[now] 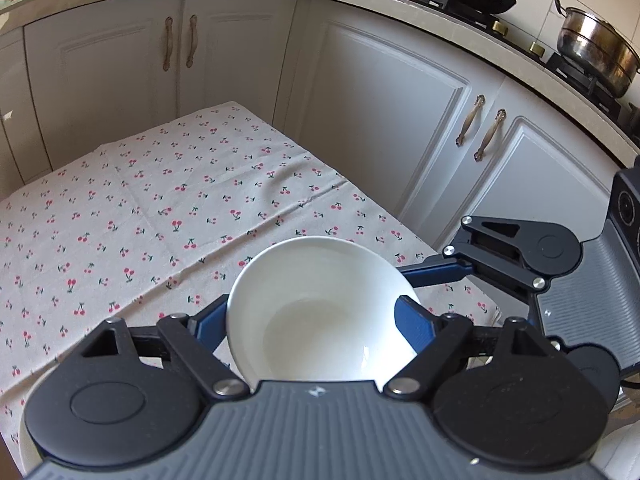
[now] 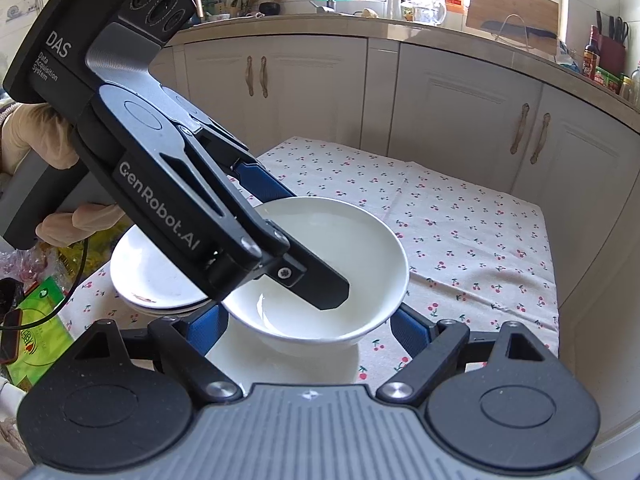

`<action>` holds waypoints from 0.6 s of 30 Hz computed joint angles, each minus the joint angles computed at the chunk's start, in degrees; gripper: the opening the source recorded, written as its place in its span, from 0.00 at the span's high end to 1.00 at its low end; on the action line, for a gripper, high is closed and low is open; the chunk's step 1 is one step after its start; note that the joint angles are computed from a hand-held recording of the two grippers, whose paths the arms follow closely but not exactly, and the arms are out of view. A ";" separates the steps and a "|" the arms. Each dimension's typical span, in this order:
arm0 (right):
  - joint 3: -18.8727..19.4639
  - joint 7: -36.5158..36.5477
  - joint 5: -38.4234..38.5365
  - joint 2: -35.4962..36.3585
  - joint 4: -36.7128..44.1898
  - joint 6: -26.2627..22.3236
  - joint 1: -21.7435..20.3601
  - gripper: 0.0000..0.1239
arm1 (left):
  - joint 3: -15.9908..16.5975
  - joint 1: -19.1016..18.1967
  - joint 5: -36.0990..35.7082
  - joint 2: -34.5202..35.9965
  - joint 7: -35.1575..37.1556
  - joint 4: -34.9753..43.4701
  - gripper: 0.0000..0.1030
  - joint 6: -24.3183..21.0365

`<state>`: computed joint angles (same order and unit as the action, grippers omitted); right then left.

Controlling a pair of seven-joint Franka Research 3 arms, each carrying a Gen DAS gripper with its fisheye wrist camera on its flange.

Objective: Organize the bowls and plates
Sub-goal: 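Lift the white bowl with the left tool and carry it toward the nested bowls, then lower the bowl into the nested bowls and open the left tool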

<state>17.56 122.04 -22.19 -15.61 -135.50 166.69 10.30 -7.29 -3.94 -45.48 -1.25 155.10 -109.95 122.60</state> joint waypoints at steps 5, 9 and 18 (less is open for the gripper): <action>0.29 0.29 0.29 -0.25 -0.60 -0.11 0.59 0.26 | 0.37 -0.29 -0.85 -2.23 1.88 -3.48 0.17 1.98; 0.97 1.27 -0.02 -0.85 -1.29 -0.13 0.39 0.26 | 1.02 -0.76 -2.52 -3.38 3.42 -5.62 0.17 2.89; 1.20 1.29 -0.29 -1.47 -2.30 -1.04 0.89 0.26 | 1.61 -1.58 -4.58 -4.38 4.67 -8.98 0.17 4.77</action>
<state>18.76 123.34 -22.47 -17.08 -137.80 165.65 11.19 -5.68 -5.52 -50.05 -5.62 159.77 -118.93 127.36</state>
